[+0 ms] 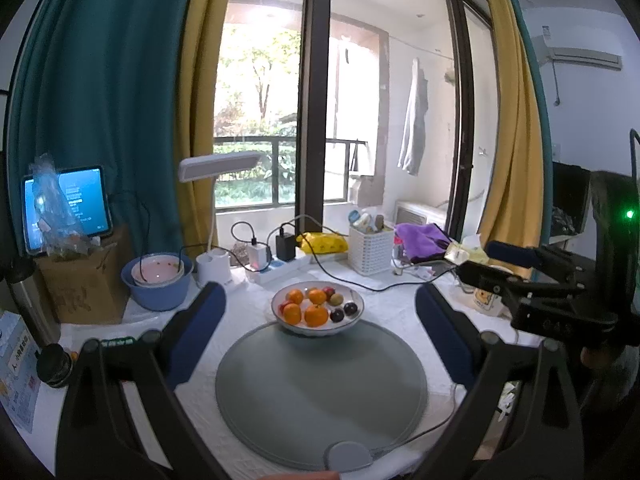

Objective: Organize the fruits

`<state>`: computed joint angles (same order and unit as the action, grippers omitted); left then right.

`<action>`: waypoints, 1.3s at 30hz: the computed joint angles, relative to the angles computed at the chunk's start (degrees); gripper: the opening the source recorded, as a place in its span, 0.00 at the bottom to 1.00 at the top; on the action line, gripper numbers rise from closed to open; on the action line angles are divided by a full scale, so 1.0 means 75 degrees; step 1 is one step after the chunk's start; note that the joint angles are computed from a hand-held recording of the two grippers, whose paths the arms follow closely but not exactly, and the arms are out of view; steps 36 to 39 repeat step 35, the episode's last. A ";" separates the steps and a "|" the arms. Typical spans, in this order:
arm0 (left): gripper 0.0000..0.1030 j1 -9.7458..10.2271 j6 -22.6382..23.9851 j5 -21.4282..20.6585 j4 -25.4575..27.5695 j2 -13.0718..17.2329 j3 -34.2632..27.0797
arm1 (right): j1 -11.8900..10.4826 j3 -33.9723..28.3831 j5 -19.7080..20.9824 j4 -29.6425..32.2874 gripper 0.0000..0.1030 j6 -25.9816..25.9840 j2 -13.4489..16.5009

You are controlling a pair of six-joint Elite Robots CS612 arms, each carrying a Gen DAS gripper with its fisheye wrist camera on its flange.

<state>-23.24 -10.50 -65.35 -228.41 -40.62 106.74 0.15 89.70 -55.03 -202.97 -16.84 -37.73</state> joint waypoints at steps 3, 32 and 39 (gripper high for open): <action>0.94 0.0009 -0.0061 0.0029 0.0012 -0.0005 -0.0009 | 0.0000 0.0006 0.0009 0.0004 0.65 -0.0007 -0.0004; 0.94 0.0027 -0.0006 0.0011 -0.0176 -0.0006 0.0051 | -0.0012 0.0004 0.0028 0.0009 0.65 -0.0069 -0.0014; 0.94 0.0046 -0.0057 -0.0040 -0.0173 0.0019 0.0035 | -0.0003 -0.0036 0.0020 0.0055 0.65 -0.0109 0.0004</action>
